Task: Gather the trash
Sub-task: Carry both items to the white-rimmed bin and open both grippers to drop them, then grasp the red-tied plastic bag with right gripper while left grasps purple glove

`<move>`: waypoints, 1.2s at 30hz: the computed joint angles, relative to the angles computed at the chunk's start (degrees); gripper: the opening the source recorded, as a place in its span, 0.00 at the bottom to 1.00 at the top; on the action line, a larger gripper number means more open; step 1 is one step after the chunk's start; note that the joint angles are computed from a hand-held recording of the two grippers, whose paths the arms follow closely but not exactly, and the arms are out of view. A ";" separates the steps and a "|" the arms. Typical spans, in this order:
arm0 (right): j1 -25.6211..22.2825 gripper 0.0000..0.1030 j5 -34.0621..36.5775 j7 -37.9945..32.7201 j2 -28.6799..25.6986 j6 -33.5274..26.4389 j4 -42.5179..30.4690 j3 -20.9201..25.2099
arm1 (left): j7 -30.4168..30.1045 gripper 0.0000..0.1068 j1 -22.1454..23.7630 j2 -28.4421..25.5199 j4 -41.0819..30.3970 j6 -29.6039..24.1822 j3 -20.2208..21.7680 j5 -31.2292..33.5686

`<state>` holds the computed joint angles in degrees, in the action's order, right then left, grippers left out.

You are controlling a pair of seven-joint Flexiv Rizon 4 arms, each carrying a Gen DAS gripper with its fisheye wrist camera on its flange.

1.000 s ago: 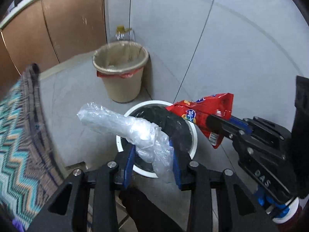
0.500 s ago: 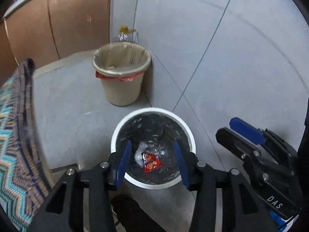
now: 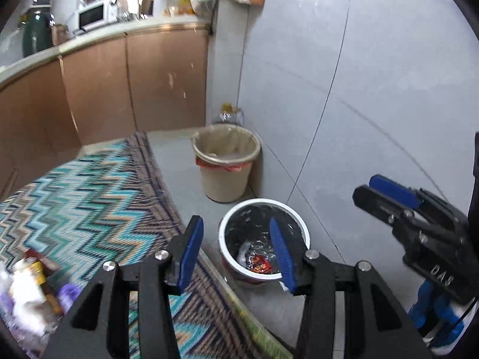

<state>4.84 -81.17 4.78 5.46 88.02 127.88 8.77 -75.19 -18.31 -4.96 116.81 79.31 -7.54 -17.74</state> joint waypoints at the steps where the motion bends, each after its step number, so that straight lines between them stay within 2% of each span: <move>1: 0.39 0.43 0.55 -0.82 0.83 -0.20 0.01 0.46 | 1.24 0.42 0.09 1.89 1.95 1.00 0.09 -1.53; 7: 2.21 0.43 3.42 -5.49 5.08 -0.58 -0.45 3.79 | 3.94 0.44 -1.61 12.80 11.40 4.54 4.30 -6.53; 10: 3.63 0.43 5.51 -8.53 6.19 -1.24 -1.13 5.89 | 2.76 0.44 -0.99 18.34 15.55 5.30 6.63 -5.34; 13: 5.14 0.43 7.56 -11.37 6.37 -1.38 -1.73 7.70 | 0.08 0.46 1.91 23.58 19.50 4.86 8.56 -2.27; 16: 6.48 0.42 8.04 -12.90 5.16 -0.01 -2.66 8.82 | -2.86 0.46 7.23 28.70 23.50 3.48 9.91 2.12; 18: 8.02 0.41 9.72 -15.14 3.91 0.56 -3.09 9.27 | -2.75 0.46 8.75 30.57 25.83 2.75 12.52 2.75; 21: 10.55 0.36 12.27 -18.12 1.17 1.80 -3.77 9.62 | -3.82 0.46 13.78 32.93 28.48 1.45 13.64 5.27; 25: 14.87 0.35 16.87 -23.21 -2.76 2.49 -4.92 9.37 | -2.96 0.46 16.73 33.84 30.90 0.92 16.80 5.28; 31: 23.00 0.34 39.97 -43.85 -9.66 -1.05 -7.74 11.48 | -0.25 0.46 16.16 29.94 32.35 1.71 18.67 1.38; 36: 24.53 0.33 55.17 -57.33 -15.88 -5.94 -12.58 15.06 | 1.81 0.46 15.36 24.83 31.35 2.03 18.56 -2.16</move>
